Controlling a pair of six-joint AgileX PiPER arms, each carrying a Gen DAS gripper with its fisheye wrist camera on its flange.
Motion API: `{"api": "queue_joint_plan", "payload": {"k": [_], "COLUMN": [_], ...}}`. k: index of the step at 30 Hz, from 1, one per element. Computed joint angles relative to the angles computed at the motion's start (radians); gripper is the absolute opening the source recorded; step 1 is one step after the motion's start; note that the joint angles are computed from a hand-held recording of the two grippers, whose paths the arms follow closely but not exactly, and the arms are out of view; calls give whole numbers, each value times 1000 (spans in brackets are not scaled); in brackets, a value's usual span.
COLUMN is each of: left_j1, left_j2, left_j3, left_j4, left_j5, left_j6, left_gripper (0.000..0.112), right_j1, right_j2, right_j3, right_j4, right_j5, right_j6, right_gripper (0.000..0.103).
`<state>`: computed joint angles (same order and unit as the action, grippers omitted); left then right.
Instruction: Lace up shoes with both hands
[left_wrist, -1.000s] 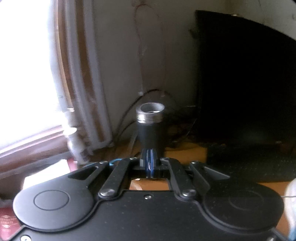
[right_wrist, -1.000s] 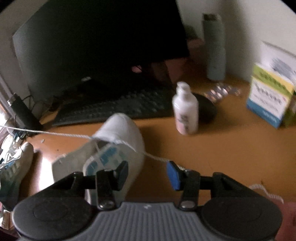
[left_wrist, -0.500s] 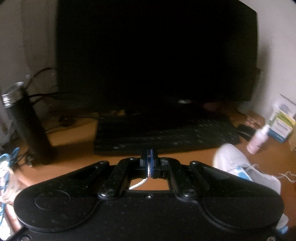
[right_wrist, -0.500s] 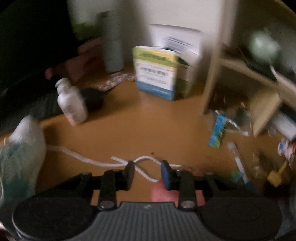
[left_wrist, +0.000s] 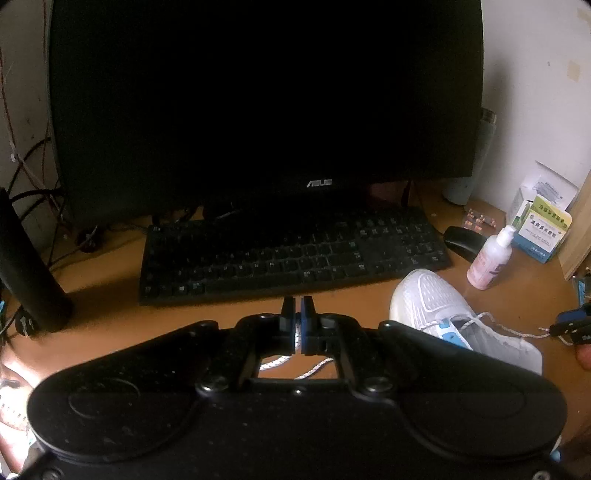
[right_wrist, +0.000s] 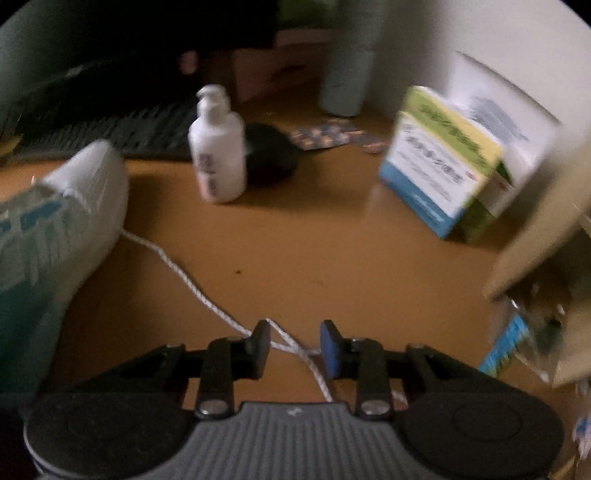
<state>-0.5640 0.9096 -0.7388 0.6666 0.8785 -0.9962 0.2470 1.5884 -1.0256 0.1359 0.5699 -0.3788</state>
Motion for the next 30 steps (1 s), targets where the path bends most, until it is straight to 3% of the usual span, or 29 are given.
{"api": "queue_joint_plan", "payload": {"k": [5, 9, 12, 15, 18, 22, 26, 30], "left_j1": [-3, -4, -5, -13, 3, 32, 25, -80], "left_j2": [0, -1, -9, -26, -32, 23, 117, 215], "left_j3": [1, -2, -15, -71, -217, -483, -748, -989], "left_j4": [-8, -15, -26, -25, -47, -90, -108, -31], "left_j5": [4, -1, -12, -16, -59, -139, -185, -161], "left_j6": [-6, 1, 18, 62, 176, 342, 432, 447], "left_gripper": [0, 0, 0, 0, 0, 0, 0, 0], "right_j1": [-29, -34, -47, -98, -149, -192, -217, -195], "right_j2": [62, 75, 98, 41, -94, -195, -195, -159], "right_j3": [-39, -47, -85, -93, -135, -323, -566, -726], "right_j4": [56, 105, 140, 248, 423, 636, 861, 965], "right_j5": [31, 39, 88, 135, 174, 222, 235, 235], "right_j6": [-75, -137, -155, -176, -216, -231, -236, -205], "right_gripper": [21, 4, 3, 2, 2, 2, 2, 2]}}
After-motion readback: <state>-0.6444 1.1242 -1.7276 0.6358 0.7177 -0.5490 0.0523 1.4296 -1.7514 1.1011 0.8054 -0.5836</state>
